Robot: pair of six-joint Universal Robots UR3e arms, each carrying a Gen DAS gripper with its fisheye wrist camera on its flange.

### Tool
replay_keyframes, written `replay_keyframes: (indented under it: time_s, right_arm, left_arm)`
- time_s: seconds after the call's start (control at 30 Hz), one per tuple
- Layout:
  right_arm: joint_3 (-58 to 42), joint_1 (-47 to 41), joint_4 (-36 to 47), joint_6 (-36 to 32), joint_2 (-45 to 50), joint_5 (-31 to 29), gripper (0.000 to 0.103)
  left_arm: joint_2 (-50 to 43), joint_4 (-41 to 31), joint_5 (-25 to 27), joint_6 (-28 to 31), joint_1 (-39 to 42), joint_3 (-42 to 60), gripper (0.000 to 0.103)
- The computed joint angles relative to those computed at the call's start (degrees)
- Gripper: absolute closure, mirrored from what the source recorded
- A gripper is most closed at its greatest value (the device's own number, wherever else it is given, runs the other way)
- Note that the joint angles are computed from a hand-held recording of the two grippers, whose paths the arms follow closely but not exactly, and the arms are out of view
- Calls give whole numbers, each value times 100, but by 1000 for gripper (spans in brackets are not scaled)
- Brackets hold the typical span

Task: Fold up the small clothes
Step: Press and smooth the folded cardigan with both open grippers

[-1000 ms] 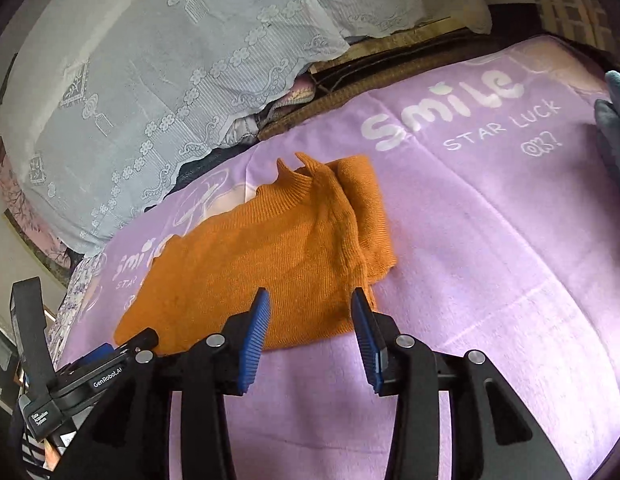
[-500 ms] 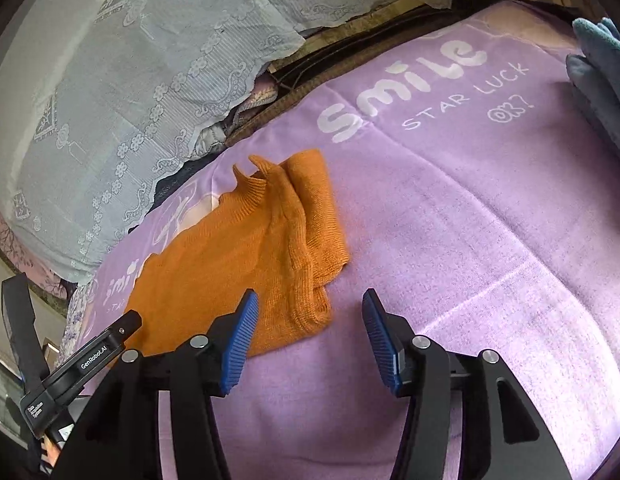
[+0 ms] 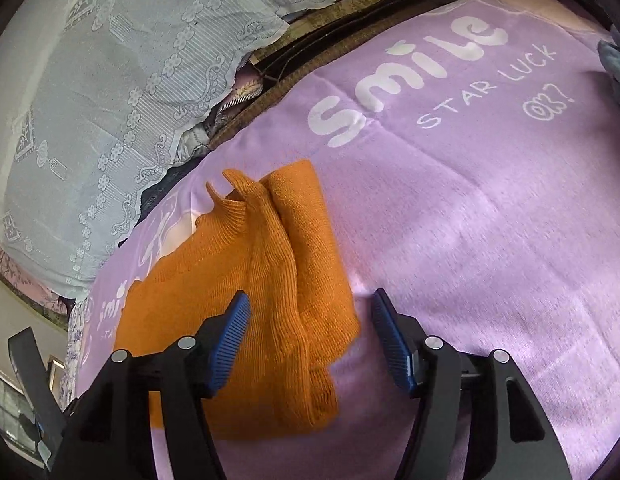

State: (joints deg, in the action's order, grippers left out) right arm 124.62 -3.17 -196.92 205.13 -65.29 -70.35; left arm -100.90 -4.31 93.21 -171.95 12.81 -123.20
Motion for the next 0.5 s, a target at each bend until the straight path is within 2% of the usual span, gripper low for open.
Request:
replay_keyframes:
  time_s: [0.13,0.27,0.5]
  right_arm:
    - [-212,78,91,-56,100,-54,30]
    - [-17,-129,19,-55,24,288,32]
    - [736,-173,-106,-304,-466,554,34]
  left_arm:
    - [12,4,7,-4,-6,-12,4]
    - [3,15,-4,14,11,-9,4]
    - [10,4,-23,12,18,-16,4]
